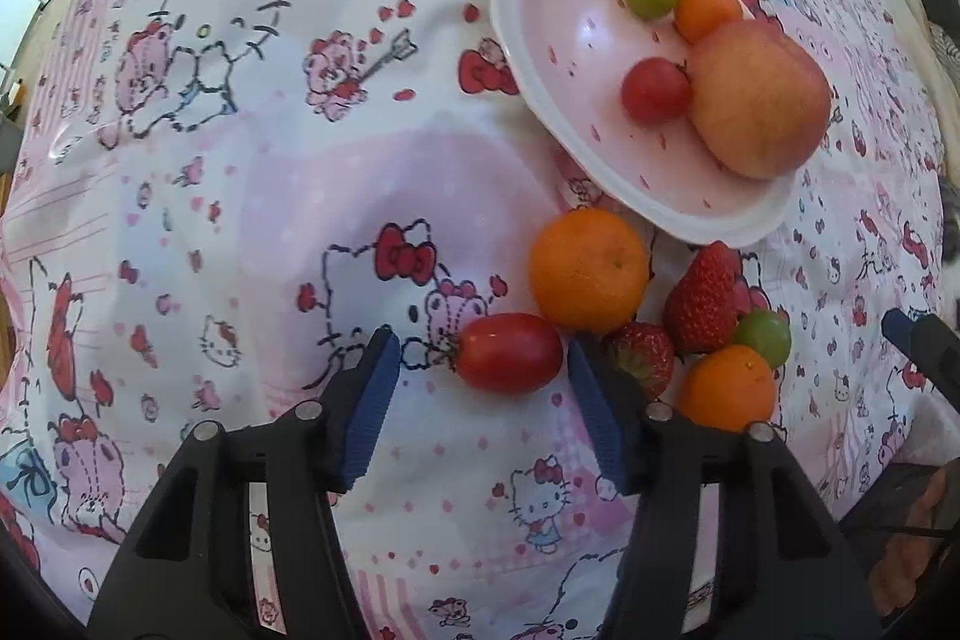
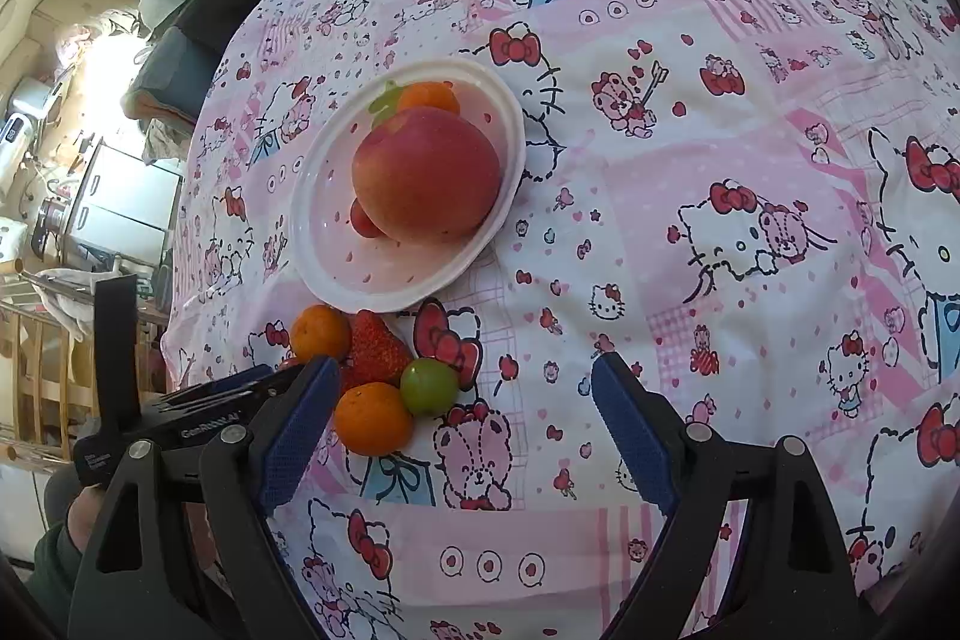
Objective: Organize fruits
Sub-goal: 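Grasp the red cherry tomato beside the plate with the left gripper, then grasp the orange tangerine with the right gripper while the left gripper holds the tomato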
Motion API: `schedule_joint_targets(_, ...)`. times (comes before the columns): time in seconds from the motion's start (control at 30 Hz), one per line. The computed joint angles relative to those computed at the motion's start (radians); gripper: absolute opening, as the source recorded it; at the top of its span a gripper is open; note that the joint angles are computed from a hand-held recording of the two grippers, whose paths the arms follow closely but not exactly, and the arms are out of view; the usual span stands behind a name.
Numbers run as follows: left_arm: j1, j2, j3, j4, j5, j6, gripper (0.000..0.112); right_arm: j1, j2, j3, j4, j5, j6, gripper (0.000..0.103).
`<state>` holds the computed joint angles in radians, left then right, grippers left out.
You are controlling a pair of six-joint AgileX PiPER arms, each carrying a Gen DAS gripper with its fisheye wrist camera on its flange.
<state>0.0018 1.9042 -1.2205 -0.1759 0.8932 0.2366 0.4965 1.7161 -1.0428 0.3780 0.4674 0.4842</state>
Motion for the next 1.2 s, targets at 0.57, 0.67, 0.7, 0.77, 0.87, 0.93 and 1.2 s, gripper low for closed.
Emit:
schedule_joint_targets(0.57, 0.004, -0.061, 0.028, -0.033, 0.005, 0.070, 0.034, -0.003, 0.018, -0.008, 0.010, 0.009, -0.013, 0.088)
schedule_joint_targets(0.67, 0.009, -0.094, 0.042, -0.012, -0.021, 0.057, 0.034, -0.001, 0.024, -0.012, 0.044, 0.010, -0.053, 0.088)
schedule_joint_targets(0.7, 0.017, -0.094, 0.035, -0.021, -0.013, 0.060, 0.034, 0.003, 0.029, -0.018, 0.056, 0.011, -0.070, 0.088)
schedule_joint_targets(0.77, 0.037, -0.096, 0.020, -0.046, 0.003, 0.068, 0.034, 0.006, 0.041, -0.026, 0.105, 0.015, -0.125, 0.088)
schedule_joint_targets(0.87, 0.059, -0.121, 0.016, -0.047, -0.002, 0.061, 0.034, 0.005, 0.070, -0.042, 0.224, 0.027, -0.243, 0.084)
schedule_joint_targets(0.93, 0.072, -0.114, -0.006, -0.059, 0.009, 0.067, 0.034, 0.006, 0.102, -0.058, 0.335, 0.049, -0.350, 0.077)
schedule_joint_targets(1.2, 0.087, -0.104, -0.027, -0.088, 0.015, 0.061, 0.034, 0.031, 0.242, -0.145, 0.521, 0.150, -0.524, 0.065)
